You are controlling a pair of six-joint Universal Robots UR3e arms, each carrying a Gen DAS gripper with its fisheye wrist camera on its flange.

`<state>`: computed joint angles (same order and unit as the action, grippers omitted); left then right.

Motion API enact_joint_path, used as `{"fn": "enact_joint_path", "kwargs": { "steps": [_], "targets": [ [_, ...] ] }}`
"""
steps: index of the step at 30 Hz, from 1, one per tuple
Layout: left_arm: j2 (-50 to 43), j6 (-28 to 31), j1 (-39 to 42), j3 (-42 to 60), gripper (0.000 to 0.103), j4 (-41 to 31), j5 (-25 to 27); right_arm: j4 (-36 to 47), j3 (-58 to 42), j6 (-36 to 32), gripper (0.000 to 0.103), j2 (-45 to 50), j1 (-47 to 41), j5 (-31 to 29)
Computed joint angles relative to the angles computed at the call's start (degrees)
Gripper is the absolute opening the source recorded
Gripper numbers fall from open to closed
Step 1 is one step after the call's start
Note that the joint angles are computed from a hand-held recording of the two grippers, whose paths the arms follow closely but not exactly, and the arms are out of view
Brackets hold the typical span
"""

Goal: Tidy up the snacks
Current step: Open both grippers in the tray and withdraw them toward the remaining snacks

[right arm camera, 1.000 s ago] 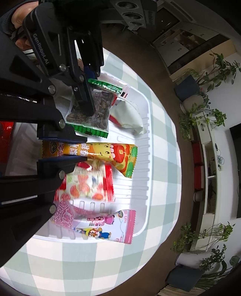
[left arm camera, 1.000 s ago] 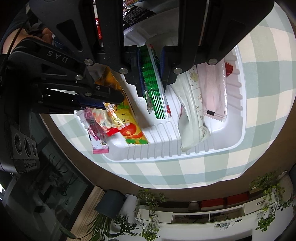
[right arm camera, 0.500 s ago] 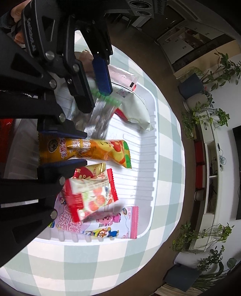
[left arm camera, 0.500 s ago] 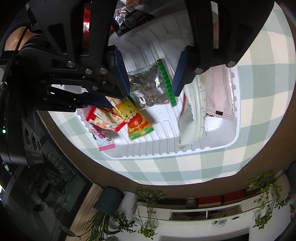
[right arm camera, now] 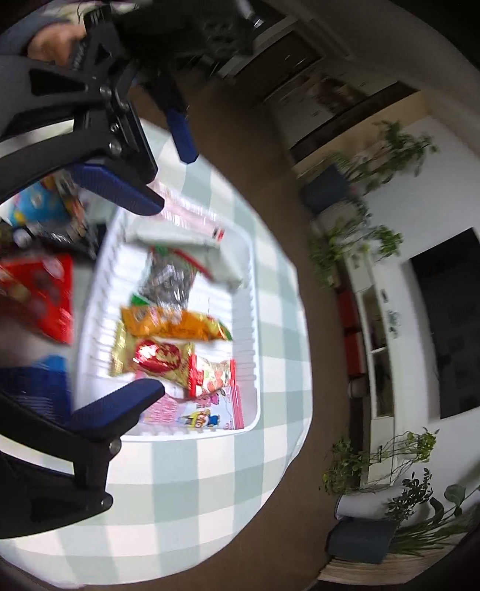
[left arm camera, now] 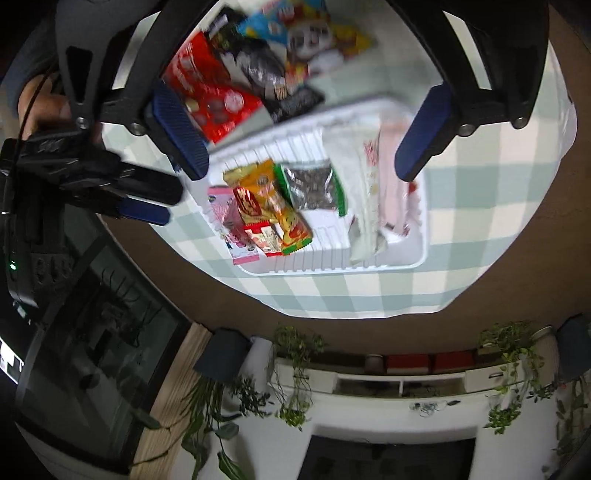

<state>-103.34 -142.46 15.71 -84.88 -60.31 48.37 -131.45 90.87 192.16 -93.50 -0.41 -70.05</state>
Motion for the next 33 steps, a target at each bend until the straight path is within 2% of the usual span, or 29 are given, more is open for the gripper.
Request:
{"fn": "enact_joint_path", "kwargs": {
  "steps": [2, 7, 11, 15, 17, 25, 29, 33],
  "targets": [
    [6.19, 2.11, 3.85, -7.4, 0.102, -0.74, -1.86, -1.53, 4.71, 0.77, 0.097, -4.99, -0.19, 0.65],
    [17.38, 9.31, 12.92, -20.6, 0.102, -7.48, -4.62, -3.35, 19.97, 4.3, 0.097, -20.75, -0.08, 1.58],
    [27.12, 18.38, 21.29, -31.49, 0.103, -15.07, -5.27, -4.29, 30.7, 8.93, 0.097, -32.03, 3.33, -2.75],
    [35.44, 25.3, 26.24, -39.71, 0.103, -19.0, -3.19, -3.77, 38.22, 13.11, 0.097, -39.27, 7.11, -6.43],
    [38.63, 26.66, 27.81, -43.13, 0.103, -19.21, -2.73, -4.01, 40.22, 15.11, 0.097, -40.39, 9.51, -8.77],
    [36.79, 17.63, 23.34, -44.31, 0.103, -10.85, 1.18, -8.11, 44.18, 18.37, 0.097, -40.01, 15.19, -13.64],
    [31.79, 10.09, 17.39, -42.95, 0.103, -0.95, 3.75, -9.65, 45.25, 18.7, 0.097, -39.65, 16.06, -14.35],
    [26.48, 4.0, 12.76, -39.93, 0.102, 5.38, 5.61, -10.93, 45.62, 19.18, 0.097, -38.98, 17.34, -15.96]
  ]
}}
